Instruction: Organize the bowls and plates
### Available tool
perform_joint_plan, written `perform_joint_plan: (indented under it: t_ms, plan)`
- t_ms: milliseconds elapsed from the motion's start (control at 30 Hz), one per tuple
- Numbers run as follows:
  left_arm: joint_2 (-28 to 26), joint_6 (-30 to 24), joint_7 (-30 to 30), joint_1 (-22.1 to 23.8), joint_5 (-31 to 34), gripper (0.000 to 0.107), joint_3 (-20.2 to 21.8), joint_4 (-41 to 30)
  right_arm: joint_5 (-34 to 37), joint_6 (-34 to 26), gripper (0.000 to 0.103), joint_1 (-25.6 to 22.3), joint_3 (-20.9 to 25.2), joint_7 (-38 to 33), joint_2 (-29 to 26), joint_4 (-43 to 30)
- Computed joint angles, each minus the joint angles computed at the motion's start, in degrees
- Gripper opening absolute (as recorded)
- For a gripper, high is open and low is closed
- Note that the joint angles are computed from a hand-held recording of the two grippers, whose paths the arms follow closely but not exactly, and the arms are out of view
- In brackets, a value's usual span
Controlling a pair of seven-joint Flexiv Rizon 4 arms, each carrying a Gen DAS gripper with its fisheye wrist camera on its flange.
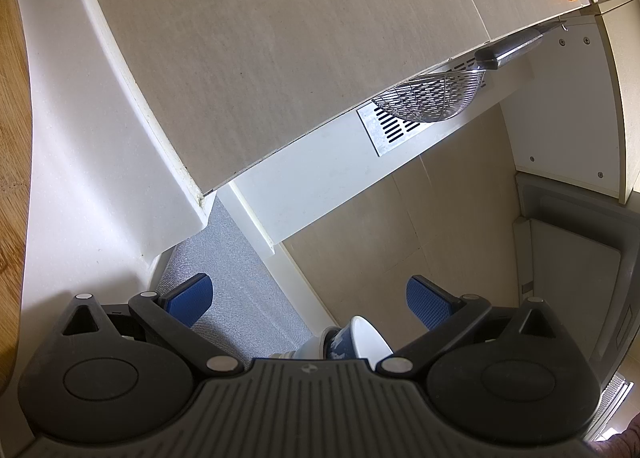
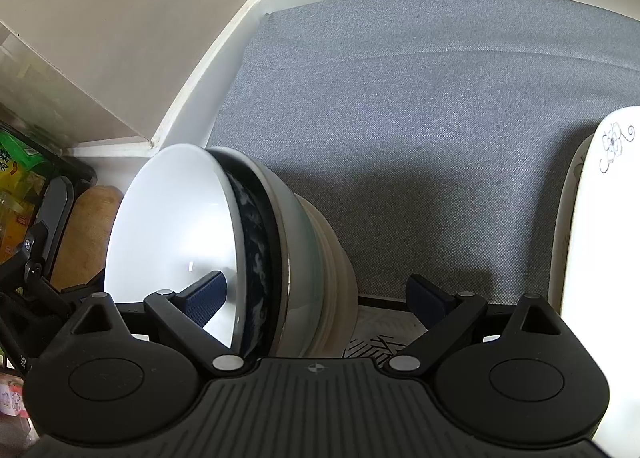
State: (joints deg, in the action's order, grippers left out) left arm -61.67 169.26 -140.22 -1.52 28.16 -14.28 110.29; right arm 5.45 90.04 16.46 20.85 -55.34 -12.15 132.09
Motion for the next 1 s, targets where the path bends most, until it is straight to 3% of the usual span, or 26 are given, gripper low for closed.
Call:
perform_joint_plan:
  t_ms: [267, 433, 800, 1000]
  plan:
    - [0.2, -0.1, -0.1, 0.0, 0.0, 0.103, 0.0, 0.1, -2.6, -0.1, 0.096, 2.5, -2.7, 2.5, 0.5, 0.6]
    - [0.1, -0.1, -0.1, 0.0, 0.1, 0.103, 0.1, 0.0, -0.1, 0.1, 0.097, -0.8, 1.0, -0.1, -0.3, 0.0]
    - [0.2, -0.1, -0.2, 0.0, 0.0, 0.103, 0.1, 0.0, -3.9, 1.3, 0.097, 2.6, -2.8, 3.3, -0.4, 1.1]
    - [0.2, -0.1, -0.2, 0.0, 0.0, 0.103, 0.1, 0.0, -4.1, 1.2, 0.097, 1.3, -1.6, 3.5, 0.0, 1.5]
